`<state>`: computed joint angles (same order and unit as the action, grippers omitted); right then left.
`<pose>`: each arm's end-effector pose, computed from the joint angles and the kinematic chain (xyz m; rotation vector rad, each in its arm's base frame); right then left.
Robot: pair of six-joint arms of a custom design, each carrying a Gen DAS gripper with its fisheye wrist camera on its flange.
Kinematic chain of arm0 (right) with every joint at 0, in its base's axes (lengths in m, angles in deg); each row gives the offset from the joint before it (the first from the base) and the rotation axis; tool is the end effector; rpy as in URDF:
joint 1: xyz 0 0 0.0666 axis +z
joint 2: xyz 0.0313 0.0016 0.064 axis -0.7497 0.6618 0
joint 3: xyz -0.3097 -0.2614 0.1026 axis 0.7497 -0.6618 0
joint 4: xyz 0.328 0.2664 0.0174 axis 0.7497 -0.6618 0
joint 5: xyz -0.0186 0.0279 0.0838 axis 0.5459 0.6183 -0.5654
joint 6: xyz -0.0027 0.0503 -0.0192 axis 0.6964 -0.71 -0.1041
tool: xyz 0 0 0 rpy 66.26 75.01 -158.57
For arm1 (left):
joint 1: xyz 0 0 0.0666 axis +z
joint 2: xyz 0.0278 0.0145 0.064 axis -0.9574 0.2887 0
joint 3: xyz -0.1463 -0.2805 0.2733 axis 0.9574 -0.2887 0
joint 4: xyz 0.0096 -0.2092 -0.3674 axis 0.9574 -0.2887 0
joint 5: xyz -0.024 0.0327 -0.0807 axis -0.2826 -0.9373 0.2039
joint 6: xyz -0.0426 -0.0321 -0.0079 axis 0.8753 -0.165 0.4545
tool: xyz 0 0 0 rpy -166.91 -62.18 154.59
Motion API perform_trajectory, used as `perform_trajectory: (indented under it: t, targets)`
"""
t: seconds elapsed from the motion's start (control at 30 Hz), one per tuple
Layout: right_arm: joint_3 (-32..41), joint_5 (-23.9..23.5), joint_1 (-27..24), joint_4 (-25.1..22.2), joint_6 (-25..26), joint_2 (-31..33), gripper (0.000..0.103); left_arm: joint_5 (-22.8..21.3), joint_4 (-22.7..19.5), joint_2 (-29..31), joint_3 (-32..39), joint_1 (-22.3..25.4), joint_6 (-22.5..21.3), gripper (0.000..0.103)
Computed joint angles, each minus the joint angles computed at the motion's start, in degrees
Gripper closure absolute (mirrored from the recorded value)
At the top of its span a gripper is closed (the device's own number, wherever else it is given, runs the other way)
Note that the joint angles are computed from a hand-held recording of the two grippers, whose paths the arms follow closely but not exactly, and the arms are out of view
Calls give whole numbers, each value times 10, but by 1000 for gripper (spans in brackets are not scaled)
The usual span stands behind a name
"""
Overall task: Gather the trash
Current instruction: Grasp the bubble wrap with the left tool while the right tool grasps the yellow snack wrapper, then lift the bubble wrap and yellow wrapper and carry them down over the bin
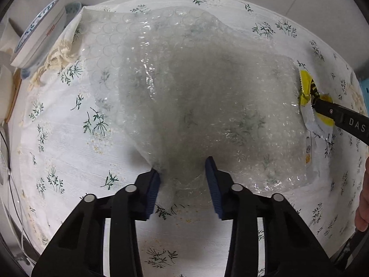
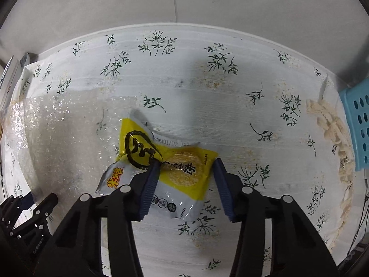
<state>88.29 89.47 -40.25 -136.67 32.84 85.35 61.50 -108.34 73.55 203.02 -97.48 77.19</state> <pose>0.5244 0.0720 0.4702 0.7194 2.8154 -0.0435 0.5678 -0.2559 0.4790 0.7853 2.8724 -0.0163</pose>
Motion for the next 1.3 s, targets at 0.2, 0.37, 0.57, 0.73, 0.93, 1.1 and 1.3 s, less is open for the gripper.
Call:
perform_trajectory:
  t: [0.2, 0.37, 0.57, 0.73, 0.93, 1.1, 1.3]
  targets:
    - [-4, 14, 2, 2, -7, -3, 80, 2, 11, -17, -21, -12, 0, 88]
    - [-4, 3, -3, 5, -6, -6, 89, 13, 19, -32, -34, -10, -5, 91]
    - [-16, 5, -5, 13, -4, -32, 91, 35, 29, -53, -49, 1, -4, 92]
    - [-39, 7, -10, 16, -1, -75, 91, 48, 41, -76, -62, 13, -8, 92]
    - [-59, 18, 6, 13, -24, -120, 91, 61, 46, -108, -80, 31, -14, 92]
    - [-58, 36, 30, 4, -40, -139, 91, 71, 47, -133, -97, 50, -26, 92]
    - [-57, 52, 57, 2, -65, -154, 91, 81, 56, -154, -114, 64, -34, 92]
